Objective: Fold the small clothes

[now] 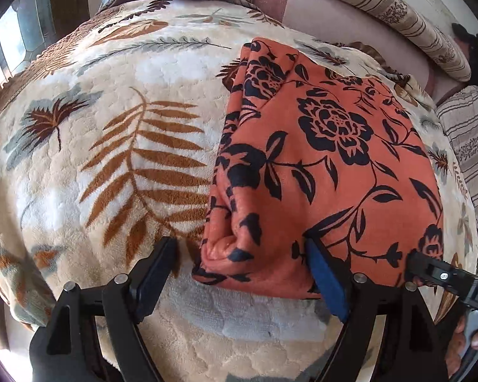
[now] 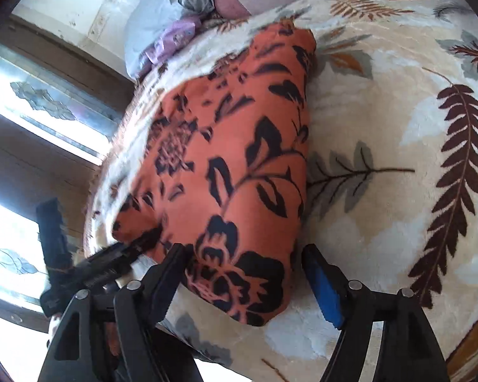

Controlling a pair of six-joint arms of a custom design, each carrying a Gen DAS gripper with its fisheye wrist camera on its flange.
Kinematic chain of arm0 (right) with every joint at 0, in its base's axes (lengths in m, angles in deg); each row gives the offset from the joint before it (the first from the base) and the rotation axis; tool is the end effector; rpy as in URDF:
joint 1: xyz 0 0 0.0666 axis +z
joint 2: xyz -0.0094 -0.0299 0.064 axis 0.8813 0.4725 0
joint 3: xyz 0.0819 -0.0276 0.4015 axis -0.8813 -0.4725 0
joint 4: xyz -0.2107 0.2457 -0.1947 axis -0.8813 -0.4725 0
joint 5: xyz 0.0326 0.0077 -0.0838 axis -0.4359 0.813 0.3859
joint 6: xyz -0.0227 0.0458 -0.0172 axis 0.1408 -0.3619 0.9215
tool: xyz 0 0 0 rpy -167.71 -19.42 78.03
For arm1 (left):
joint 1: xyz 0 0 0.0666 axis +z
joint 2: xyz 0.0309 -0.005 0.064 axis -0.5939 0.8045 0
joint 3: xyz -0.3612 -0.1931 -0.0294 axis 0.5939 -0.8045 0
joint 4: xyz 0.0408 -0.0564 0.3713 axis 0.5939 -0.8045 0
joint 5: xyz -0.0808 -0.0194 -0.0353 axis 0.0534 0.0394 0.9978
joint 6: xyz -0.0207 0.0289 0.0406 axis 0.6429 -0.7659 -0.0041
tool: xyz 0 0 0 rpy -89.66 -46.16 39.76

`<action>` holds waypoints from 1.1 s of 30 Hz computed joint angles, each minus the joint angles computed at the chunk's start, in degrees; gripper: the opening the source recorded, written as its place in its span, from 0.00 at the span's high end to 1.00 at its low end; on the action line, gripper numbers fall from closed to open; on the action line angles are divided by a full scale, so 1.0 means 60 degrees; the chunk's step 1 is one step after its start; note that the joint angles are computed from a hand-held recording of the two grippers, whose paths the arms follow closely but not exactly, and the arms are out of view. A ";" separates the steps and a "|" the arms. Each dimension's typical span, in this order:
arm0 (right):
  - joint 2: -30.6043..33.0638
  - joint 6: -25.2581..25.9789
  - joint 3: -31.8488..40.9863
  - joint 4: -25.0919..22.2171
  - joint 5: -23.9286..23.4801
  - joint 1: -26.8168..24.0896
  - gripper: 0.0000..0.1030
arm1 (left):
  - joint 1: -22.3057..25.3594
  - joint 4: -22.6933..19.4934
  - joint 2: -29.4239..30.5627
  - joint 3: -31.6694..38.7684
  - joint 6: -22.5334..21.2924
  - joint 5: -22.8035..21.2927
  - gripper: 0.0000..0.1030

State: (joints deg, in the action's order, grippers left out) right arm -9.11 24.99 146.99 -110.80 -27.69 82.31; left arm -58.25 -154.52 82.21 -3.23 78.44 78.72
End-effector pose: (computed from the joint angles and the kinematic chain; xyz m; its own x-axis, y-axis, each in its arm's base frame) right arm 0.3952 0.1665 0.4902 -0.9492 -0.1553 -0.2738 -0.2852 0.7925 0.5391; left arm 0.3321 -0.1282 0.4602 -0.8472 -0.3239 -0.4210 -0.2717 0.9453 -0.1804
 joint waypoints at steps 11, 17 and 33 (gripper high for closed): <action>0.0436 -0.0398 0.1102 -0.0001 -0.0823 -0.0852 0.30 | 0.2067 0.1004 0.1655 0.2499 -0.1397 0.2275 0.19; 0.0951 -0.0642 0.1631 -0.0124 -0.0835 -0.1014 0.30 | 0.2804 0.0109 0.3410 0.3088 -0.0665 0.3820 0.57; 0.1056 -0.1516 0.1249 0.0264 -0.0954 -0.1115 0.19 | 0.0777 -0.0106 0.0922 0.1576 -0.1287 -0.1063 0.15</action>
State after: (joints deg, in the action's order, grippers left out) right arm -2.78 15.89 154.49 -109.21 -33.41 75.62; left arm -53.59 -155.15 87.74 6.23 70.72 72.35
